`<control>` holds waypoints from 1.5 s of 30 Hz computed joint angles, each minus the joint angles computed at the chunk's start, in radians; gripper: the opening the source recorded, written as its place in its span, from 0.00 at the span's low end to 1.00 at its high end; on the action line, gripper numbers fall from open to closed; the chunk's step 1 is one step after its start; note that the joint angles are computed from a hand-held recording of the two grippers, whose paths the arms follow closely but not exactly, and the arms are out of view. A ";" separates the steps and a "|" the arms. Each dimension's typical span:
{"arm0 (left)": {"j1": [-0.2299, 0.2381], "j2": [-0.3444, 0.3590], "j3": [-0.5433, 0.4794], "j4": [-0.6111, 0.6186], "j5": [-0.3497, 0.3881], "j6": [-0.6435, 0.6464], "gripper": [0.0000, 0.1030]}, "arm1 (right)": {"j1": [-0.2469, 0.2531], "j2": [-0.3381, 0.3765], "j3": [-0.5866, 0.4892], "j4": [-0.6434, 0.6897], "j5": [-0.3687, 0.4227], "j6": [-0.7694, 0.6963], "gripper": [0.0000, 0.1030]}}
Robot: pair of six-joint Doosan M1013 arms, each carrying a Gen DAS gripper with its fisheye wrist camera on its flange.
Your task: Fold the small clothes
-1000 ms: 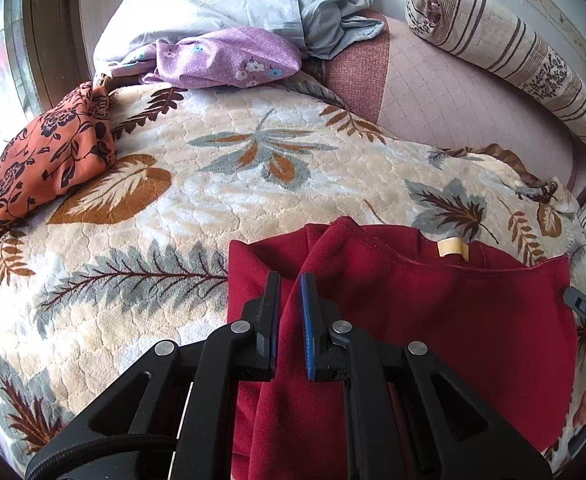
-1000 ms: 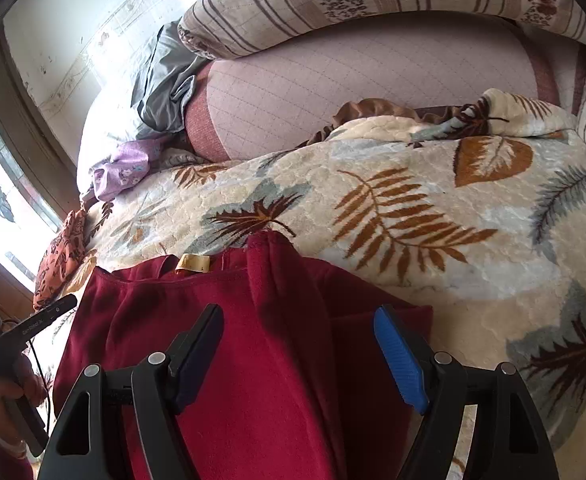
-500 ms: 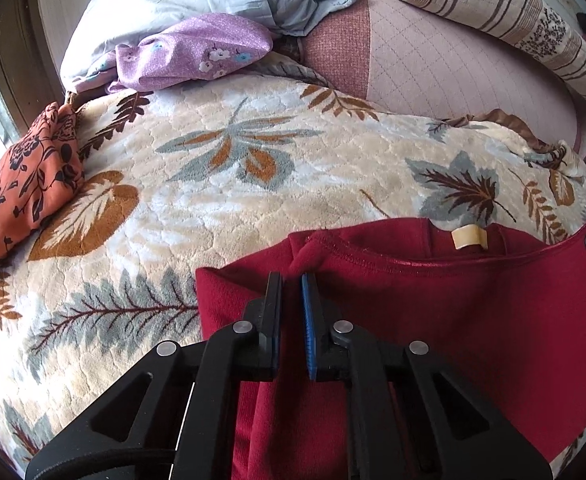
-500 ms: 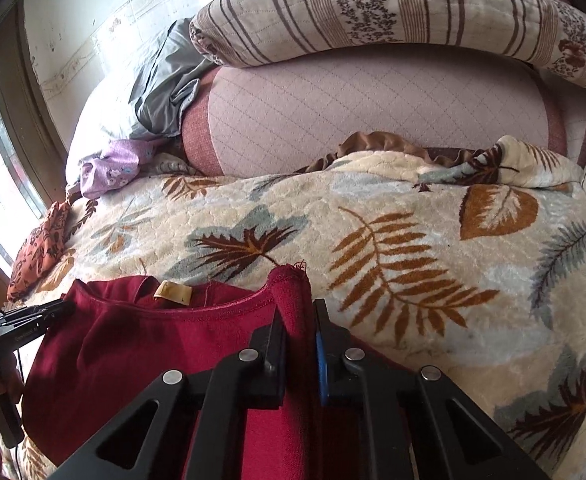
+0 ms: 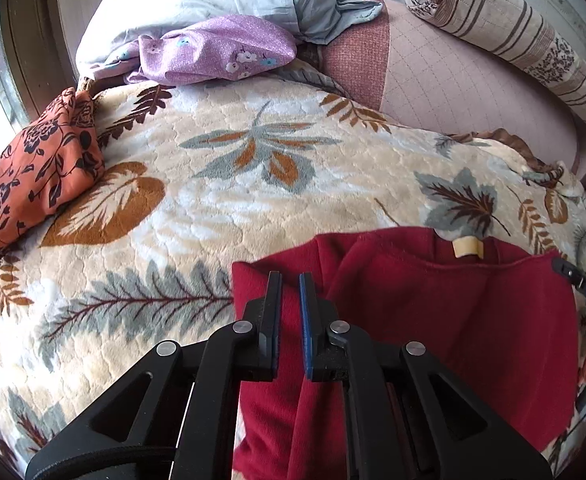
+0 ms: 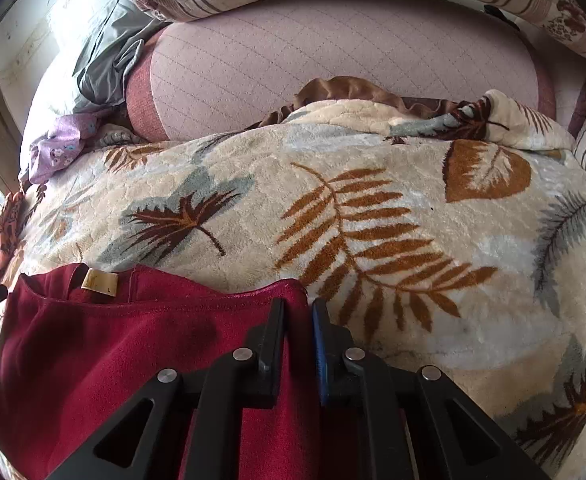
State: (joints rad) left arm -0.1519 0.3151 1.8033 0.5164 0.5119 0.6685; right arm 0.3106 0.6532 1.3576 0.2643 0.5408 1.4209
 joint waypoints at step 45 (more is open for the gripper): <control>-0.033 -0.167 0.267 -0.261 -0.139 0.188 0.12 | 0.276 0.079 -0.190 0.116 0.301 -0.178 0.45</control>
